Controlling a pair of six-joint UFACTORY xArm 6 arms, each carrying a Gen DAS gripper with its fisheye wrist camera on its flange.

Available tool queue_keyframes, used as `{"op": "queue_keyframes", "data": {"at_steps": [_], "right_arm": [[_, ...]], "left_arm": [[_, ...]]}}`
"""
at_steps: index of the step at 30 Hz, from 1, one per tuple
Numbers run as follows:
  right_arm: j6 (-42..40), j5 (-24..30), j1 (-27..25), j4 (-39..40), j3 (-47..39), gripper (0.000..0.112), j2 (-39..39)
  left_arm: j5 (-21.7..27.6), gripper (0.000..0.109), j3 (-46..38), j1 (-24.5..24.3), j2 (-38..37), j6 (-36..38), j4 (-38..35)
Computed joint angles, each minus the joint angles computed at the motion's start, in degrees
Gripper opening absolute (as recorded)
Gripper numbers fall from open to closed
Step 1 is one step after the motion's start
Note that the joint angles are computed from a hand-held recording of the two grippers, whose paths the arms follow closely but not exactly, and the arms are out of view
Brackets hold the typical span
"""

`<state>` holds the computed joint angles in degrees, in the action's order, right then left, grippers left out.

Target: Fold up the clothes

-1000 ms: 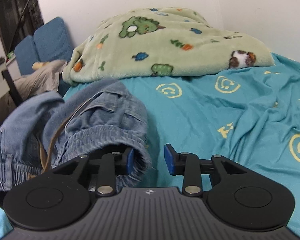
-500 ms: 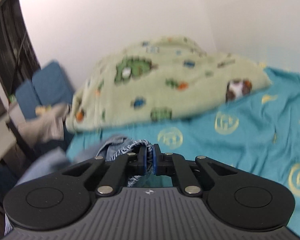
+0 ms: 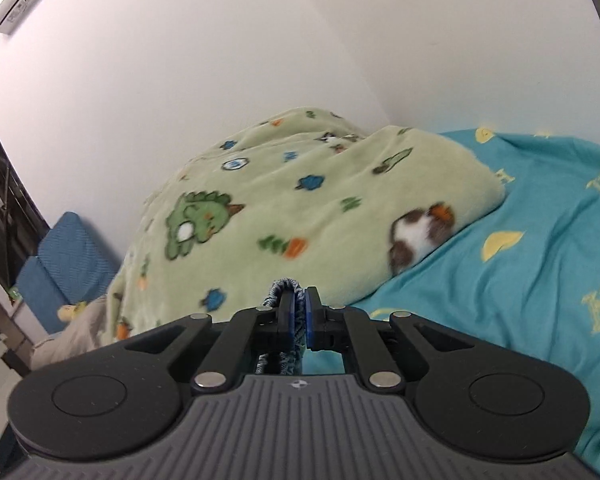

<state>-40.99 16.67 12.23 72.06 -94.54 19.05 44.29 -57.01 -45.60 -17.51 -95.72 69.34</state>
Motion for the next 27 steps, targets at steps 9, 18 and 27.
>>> {"op": "queue_keyframes", "data": {"at_steps": [9, 18, 27], "right_arm": [[9.6, 2.1, -4.7, -12.3, -4.1, 0.005, 10.1], [14.3, -0.4, -5.3, -17.5, -0.9, 0.051, 7.7], [13.8, 0.3, -4.6, -20.5, 10.8, 0.049, -7.2]], "left_arm": [[-13.2, 0.014, -7.4, 4.7, 17.1, -0.6, -1.9], [-16.1, 0.045, -5.1, 5.5, 15.8, 1.9, -3.5], [-8.8, 0.055, 0.2, 3.0, 5.4, 7.6, -9.3]]}}
